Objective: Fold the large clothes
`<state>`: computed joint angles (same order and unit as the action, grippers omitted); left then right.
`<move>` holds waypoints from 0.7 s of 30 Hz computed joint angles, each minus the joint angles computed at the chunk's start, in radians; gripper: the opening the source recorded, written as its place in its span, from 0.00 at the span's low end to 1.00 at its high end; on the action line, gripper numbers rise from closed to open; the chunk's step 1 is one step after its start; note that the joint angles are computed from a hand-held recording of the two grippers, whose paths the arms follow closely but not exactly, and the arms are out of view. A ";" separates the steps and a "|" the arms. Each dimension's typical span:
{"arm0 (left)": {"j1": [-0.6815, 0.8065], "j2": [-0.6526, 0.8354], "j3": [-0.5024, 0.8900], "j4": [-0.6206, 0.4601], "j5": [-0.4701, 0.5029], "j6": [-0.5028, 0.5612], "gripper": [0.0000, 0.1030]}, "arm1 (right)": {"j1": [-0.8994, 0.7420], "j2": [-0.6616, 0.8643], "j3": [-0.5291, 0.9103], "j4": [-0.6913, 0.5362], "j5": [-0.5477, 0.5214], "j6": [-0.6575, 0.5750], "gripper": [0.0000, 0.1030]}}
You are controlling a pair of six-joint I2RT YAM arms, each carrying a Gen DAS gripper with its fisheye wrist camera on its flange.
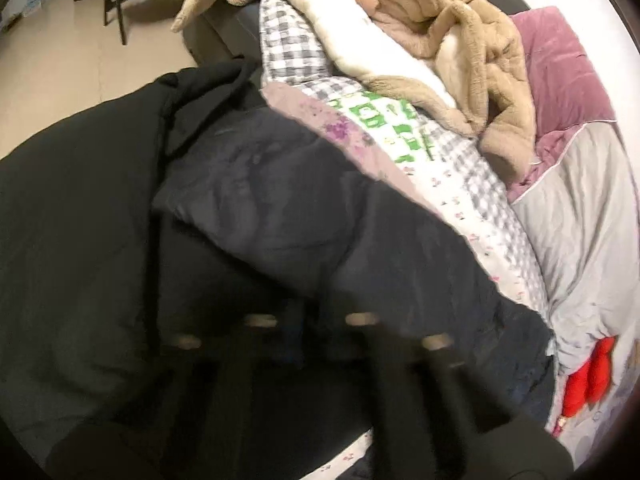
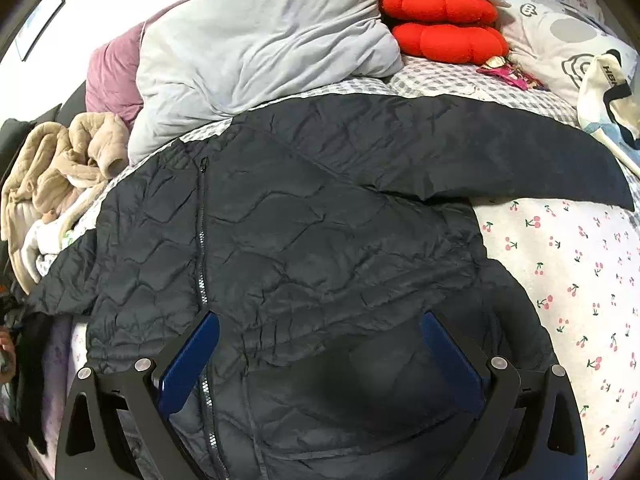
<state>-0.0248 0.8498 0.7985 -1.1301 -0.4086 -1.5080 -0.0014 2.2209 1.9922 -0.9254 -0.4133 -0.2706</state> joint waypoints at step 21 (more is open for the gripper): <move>-0.687 0.903 0.905 0.190 -0.389 0.311 0.15 | -0.063 0.126 0.197 -0.171 -0.112 0.080 0.99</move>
